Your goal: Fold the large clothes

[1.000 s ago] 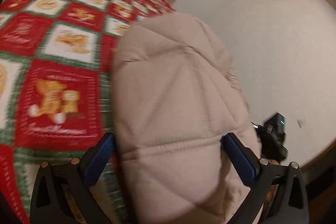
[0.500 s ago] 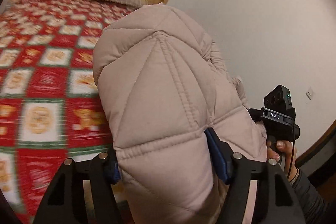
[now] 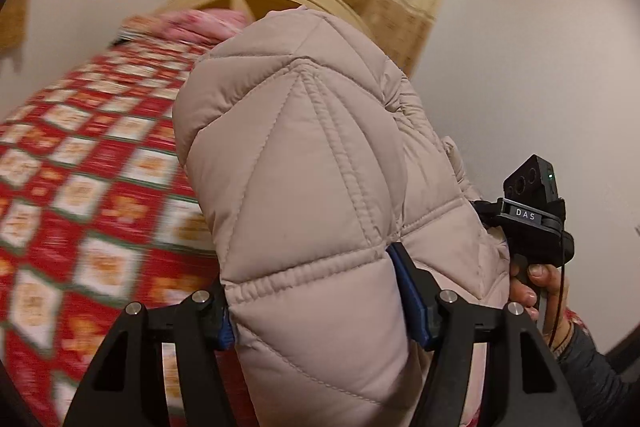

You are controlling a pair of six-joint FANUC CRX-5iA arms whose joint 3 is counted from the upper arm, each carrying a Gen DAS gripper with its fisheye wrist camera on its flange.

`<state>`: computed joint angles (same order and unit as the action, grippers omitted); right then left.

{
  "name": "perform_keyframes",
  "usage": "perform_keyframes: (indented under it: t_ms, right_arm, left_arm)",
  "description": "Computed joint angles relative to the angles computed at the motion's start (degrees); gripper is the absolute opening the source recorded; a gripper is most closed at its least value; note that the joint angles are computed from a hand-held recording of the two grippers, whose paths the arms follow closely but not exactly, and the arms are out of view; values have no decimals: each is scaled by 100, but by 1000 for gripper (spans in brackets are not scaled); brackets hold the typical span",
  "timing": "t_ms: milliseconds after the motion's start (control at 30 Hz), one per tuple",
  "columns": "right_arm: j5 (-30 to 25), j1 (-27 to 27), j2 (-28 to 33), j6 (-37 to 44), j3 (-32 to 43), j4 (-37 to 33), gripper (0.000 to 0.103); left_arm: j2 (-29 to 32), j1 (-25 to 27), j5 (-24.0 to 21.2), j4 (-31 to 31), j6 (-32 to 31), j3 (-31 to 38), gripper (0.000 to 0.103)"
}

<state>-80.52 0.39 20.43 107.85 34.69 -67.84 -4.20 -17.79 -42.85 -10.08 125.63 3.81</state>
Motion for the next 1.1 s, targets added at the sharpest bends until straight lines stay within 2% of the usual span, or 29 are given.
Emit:
perform_keyframes:
  t_ms: [233, 300, 367, 433, 533, 633, 700, 767, 833, 933, 1100]
  right_arm:
    - [150, 1050, 405, -258, 501, 352, 24]
    - [122, 1253, 515, -398, 582, 566, 24]
    - [124, 1409, 656, -595, 654, 822, 25]
    - [136, 1458, 714, -673, 604, 951, 28]
    - [113, 1446, 821, -747, 569, 966, 34]
    - [48, 1390, 867, -714, 557, 954, 39]
    - [7, 1387, 926, -771, 624, 977, 42]
    - [91, 1447, 866, -757, 581, 1136, 45]
    - [235, 1539, 823, -801, 573, 1335, 56]
    - [575, 1720, 641, -830, 402, 1832, 64]
    - [1071, 1939, 221, -952, 57, 2607, 69]
  left_arm:
    - [-469, 438, -551, -703, 704, -486, 65]
    - [-512, 588, -636, -607, 811, -672, 73]
    - [-461, 721, -717, -508, 992, -813, 86]
    - [-498, 768, -597, -479, 1157, -999, 92]
    - [-480, 623, -486, -817, 1344, -1025, 97]
    - [-475, 469, -538, -1065, 1555, -1002, 99]
    - [-612, 550, -493, -1004, 1490, -1140, 99]
    - [-573, 427, -695, -1279, 1640, -1017, 99]
    - [-497, 200, -1084, -1690, 1768, -752, 99]
    - [-359, -132, -1553, -2220, 1927, -476, 99]
    - [-238, -648, -2369, -2876, 2078, -78, 99]
